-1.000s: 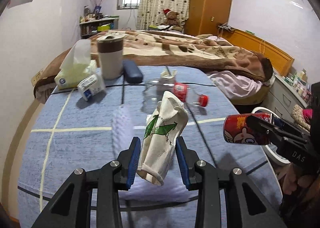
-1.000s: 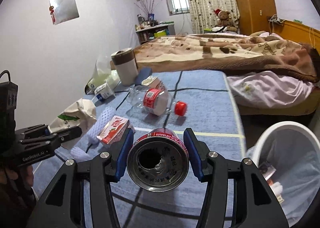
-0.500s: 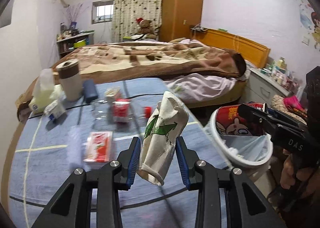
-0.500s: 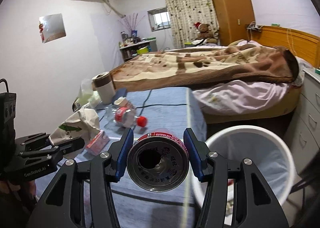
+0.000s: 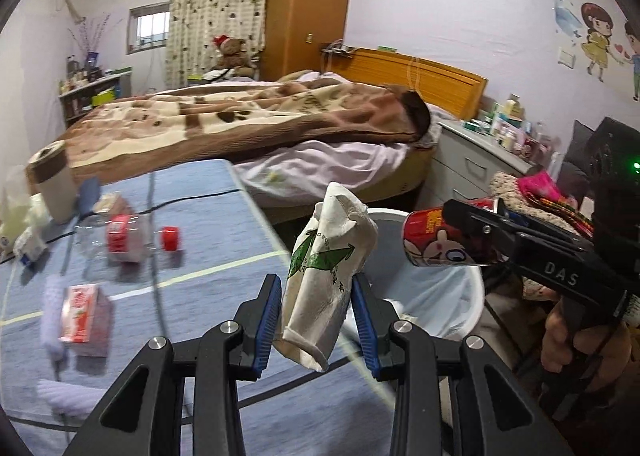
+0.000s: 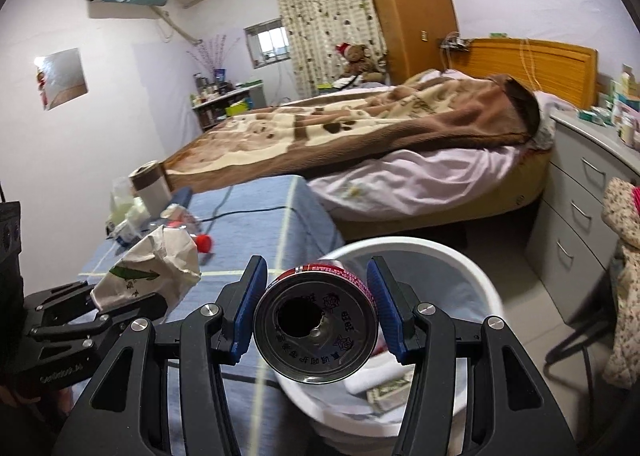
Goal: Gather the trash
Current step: 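Carry the pouch and red can over the white bin and open both grippers, then move left gripper to a white foam net while right gripper moves to the plastic bottle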
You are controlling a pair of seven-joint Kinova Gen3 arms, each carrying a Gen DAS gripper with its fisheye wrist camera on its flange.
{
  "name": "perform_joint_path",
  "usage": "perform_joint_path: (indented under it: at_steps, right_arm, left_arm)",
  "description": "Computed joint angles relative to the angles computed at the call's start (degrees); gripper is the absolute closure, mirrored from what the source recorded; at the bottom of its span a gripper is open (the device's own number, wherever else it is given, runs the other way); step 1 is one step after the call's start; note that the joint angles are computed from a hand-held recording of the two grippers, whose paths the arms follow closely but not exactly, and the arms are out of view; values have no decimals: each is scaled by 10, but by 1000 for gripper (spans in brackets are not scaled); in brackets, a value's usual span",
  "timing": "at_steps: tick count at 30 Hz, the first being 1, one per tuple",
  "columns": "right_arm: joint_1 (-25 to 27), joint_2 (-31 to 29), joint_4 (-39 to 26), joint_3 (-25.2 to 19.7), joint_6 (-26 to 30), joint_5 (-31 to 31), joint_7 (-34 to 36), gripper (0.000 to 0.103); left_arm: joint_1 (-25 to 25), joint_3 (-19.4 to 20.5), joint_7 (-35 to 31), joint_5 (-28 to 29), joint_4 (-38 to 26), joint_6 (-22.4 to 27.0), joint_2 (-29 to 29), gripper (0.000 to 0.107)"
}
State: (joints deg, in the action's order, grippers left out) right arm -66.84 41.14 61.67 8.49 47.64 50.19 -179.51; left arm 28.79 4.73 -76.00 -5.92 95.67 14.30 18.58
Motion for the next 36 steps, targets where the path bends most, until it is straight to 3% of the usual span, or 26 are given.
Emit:
perform_joint_path:
  at_steps: [2, 5, 9, 14, 17, 20, 23, 25, 27, 31, 36]
  right_arm:
    - [1, -9, 17, 1, -2, 1, -6, 50]
    - [9, -13, 26, -3, 4, -2, -5, 50]
    - [18, -20, 40, -8, 9, -4, -8, 50]
    - [36, -18, 40, -18, 18, -21, 2, 50]
    - [46, -14, 35, -25, 22, -33, 22, 50]
    - [62, -17, 39, -33, 13, -58, 37, 50]
    - [61, -15, 38, -27, 19, -67, 41, 50]
    - [55, -22, 51, -20, 9, -59, 28, 47]
    - [48, -26, 58, -13, 8, -50, 14, 31]
    - [43, -29, 60, -12, 17, -35, 3, 30]
    - [43, -27, 54, -17, 28, -27, -2, 30]
  left_arm:
    - [9, 1, 1, -3, -13, 5, 10, 71]
    - [-20, 44, -27, 25, -34, 13, 27, 71]
    - [9, 30, -25, 22, -69, 32, 51, 71]
    - [-10, 64, -58, 54, -106, 53, 84, 71]
    - [19, 37, -48, 45, -136, 72, 104, 70]
    - [9, 53, -59, 59, -153, 80, 120, 68]
    - [21, 42, -56, 57, -163, 83, 127, 64]
    - [18, 46, -60, 60, -167, 84, 130, 61]
    - [18, 44, -59, 63, -166, 82, 130, 59]
    - [20, 40, -56, 64, -160, 74, 126, 51]
    - [17, 38, -50, 65, -147, 62, 115, 49]
